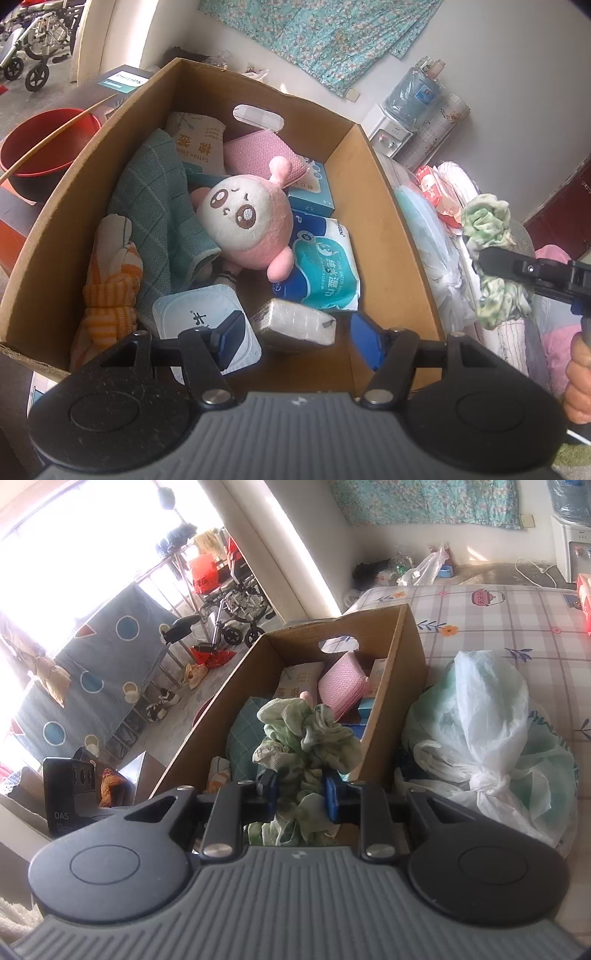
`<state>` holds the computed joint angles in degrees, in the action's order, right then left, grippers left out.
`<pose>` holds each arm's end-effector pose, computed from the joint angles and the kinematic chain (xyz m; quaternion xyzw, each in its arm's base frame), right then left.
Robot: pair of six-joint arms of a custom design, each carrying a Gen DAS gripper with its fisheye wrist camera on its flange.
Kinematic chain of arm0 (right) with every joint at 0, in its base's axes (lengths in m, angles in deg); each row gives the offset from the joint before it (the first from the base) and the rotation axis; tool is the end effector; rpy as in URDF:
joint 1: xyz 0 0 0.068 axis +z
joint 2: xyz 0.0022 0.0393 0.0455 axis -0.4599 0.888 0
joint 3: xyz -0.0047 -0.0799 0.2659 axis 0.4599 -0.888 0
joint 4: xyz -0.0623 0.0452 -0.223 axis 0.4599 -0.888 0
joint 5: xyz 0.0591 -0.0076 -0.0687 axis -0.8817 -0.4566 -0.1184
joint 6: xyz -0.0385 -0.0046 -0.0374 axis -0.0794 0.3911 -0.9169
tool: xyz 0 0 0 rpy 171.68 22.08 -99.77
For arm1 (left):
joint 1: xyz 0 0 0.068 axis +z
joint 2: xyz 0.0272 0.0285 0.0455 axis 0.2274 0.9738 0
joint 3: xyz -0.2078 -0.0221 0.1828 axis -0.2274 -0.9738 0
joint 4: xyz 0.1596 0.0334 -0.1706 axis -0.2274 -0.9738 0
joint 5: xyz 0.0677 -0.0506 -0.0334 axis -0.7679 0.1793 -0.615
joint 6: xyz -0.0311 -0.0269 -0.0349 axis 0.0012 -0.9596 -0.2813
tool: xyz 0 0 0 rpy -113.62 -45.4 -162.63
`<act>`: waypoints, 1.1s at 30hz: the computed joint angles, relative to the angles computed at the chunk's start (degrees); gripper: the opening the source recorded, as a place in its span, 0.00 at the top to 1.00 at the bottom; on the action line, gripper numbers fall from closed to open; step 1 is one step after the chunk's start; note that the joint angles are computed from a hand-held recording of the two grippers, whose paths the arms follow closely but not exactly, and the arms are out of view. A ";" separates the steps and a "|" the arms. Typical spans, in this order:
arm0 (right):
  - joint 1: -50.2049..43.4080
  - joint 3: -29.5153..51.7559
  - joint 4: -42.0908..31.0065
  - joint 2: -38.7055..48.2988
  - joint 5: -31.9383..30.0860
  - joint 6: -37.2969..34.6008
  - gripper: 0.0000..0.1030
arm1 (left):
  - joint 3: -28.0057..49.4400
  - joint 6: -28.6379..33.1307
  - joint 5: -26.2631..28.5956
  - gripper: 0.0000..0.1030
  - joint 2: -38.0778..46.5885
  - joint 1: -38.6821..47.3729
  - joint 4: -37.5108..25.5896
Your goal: Organize soft objects
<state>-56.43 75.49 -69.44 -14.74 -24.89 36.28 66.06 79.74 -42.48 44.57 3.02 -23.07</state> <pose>0.1713 -0.0652 0.2397 -0.0009 0.8942 0.2748 0.3534 0.2635 -0.0632 0.1925 0.0888 0.9230 -0.2639 0.2654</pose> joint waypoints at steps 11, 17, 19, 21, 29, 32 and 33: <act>23.47 -4.50 3.62 -7.34 20.19 7.70 0.58 | -2.75 -0.21 2.51 0.36 -3.56 5.77 3.44; 25.43 -6.93 5.42 -10.38 22.54 8.83 0.51 | -3.76 -0.56 3.40 0.35 -4.65 6.14 4.40; 25.08 -7.31 5.66 -10.75 22.80 9.02 0.50 | -4.26 -0.62 3.60 0.35 -5.26 6.13 4.86; 24.97 -7.74 6.53 -10.47 22.87 9.35 0.49 | -4.62 -0.61 3.67 0.34 -5.76 6.17 5.16; 25.39 -10.01 9.70 -12.88 23.79 10.10 0.33 | -5.35 -0.48 3.21 0.32 -6.96 6.03 5.21; 23.94 -10.13 9.75 -14.46 22.27 10.18 0.32 | -5.58 -0.45 2.92 0.31 -7.25 5.82 5.33; 23.13 -10.25 9.75 -15.00 21.49 10.42 0.32 | -5.71 -0.46 2.60 0.30 -7.48 5.60 5.35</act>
<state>-33.30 65.24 -59.69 -29.74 -3.40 46.70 60.35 79.28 -39.89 37.10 8.62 -17.73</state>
